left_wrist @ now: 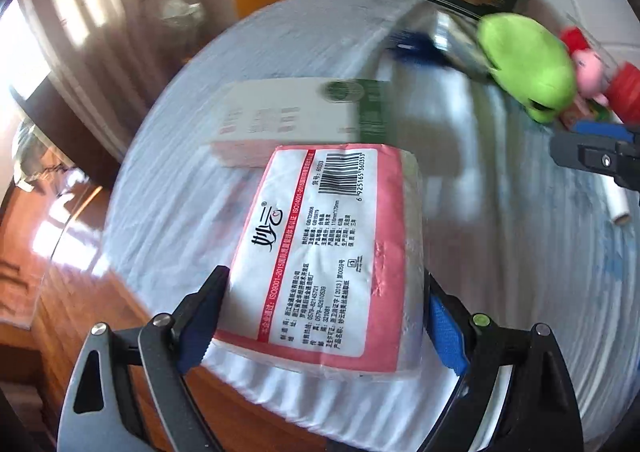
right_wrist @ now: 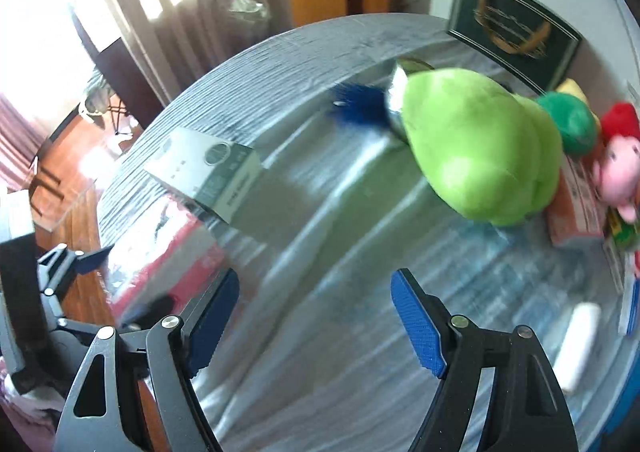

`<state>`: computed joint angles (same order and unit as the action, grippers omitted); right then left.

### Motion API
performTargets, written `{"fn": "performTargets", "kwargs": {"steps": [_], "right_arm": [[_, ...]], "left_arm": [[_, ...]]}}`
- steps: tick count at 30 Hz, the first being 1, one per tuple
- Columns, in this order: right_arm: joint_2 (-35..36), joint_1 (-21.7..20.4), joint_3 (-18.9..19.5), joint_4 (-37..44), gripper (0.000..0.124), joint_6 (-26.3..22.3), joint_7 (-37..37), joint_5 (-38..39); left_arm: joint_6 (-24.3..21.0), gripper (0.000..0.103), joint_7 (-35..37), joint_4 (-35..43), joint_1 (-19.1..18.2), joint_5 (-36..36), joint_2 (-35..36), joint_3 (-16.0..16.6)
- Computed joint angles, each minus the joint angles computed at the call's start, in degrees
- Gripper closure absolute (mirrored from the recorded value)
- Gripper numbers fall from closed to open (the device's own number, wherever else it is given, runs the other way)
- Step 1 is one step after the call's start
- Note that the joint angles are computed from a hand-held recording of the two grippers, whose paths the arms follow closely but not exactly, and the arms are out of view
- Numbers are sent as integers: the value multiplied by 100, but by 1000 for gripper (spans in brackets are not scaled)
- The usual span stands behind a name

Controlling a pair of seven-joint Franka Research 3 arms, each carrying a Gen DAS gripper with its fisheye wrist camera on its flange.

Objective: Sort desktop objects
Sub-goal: 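Grasp the white-and-green patch box with the right tool while left holds the tissue pack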

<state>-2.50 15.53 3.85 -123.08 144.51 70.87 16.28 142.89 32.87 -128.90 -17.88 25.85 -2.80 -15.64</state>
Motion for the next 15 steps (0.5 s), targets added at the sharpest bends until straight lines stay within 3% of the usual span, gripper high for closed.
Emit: {"fn": "performTargets", "kwargs": {"steps": [6, 9, 13, 15], "right_arm": [[545, 204, 160, 500, 45, -111, -299, 101], [958, 348, 256, 924, 35, -46, -562, 47], [1493, 479, 337, 1506, 34, -21, -1063, -38], [1843, 508, 384, 1977, 30, -294, -1413, -91]], "left_arm": [[-756, 13, -1297, -357, 279, 415, -444, 34], [-576, 13, -1710, -299, 425, 431, -272, 134], [-404, 13, -2004, -96, 441, 617, -19, 139], [-271, 13, -2055, -67, 431, 580, 90, 166]]}}
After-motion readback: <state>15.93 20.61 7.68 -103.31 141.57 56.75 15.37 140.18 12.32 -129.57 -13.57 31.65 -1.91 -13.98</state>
